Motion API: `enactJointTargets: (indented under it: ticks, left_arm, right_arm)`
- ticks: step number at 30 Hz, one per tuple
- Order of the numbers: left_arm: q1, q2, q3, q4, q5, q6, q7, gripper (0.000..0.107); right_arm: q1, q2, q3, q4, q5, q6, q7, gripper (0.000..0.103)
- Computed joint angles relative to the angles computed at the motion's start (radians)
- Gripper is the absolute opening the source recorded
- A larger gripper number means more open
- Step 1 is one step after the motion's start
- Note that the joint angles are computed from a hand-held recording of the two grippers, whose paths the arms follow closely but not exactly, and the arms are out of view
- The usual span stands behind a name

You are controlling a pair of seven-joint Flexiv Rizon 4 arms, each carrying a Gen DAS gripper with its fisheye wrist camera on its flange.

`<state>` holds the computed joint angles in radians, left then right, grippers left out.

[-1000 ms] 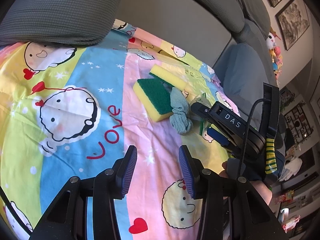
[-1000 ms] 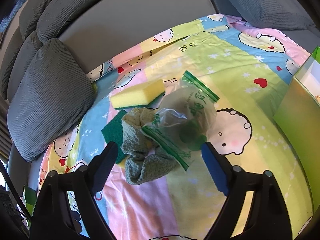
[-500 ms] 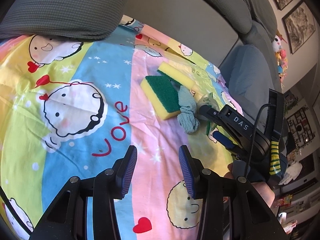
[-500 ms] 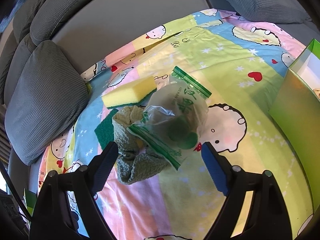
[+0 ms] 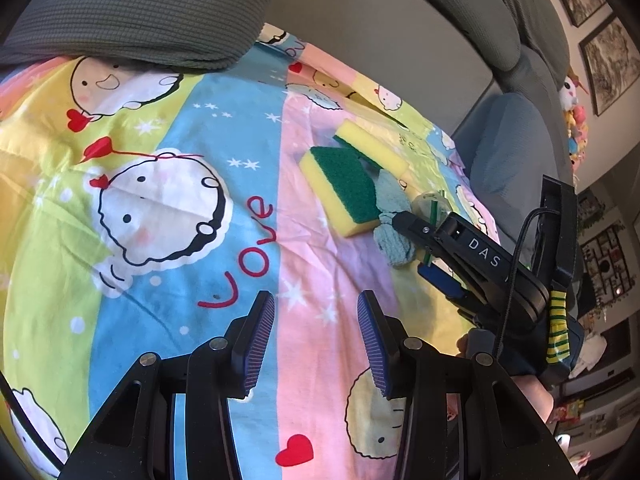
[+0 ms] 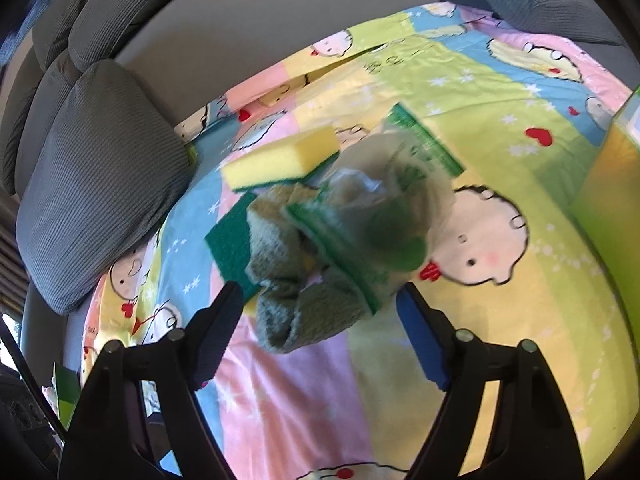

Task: Organize objects
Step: 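Lower the open right gripper onto the grey-green cloth beside the zip bag, then close the right gripper on the grey-green cloth and lift it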

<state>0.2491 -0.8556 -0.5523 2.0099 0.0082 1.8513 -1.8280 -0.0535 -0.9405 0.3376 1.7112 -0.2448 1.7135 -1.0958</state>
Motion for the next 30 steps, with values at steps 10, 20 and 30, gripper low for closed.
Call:
enactJointTargets:
  ticks: [10, 20, 30]
  left_arm:
    - [0.016, -0.005, -0.008, 0.004, -0.003, 0.001, -0.018, 0.043]
    - [0.023, -0.001, -0.001, 0.009, -0.018, -0.01, -0.035, 0.043]
    - [0.032, -0.005, 0.015, 0.014, -0.052, -0.03, -0.076, 0.043]
  right_arm:
    - [0.088, -0.006, -0.089, -0.024, 0.015, -0.028, -0.005, 0.036]
    - [0.052, 0.06, -0.041, 0.051, -0.002, -0.025, -0.064, 0.016]
    - [-0.162, 0.075, 0.26, 0.109, -0.01, -0.159, -0.267, 0.016]
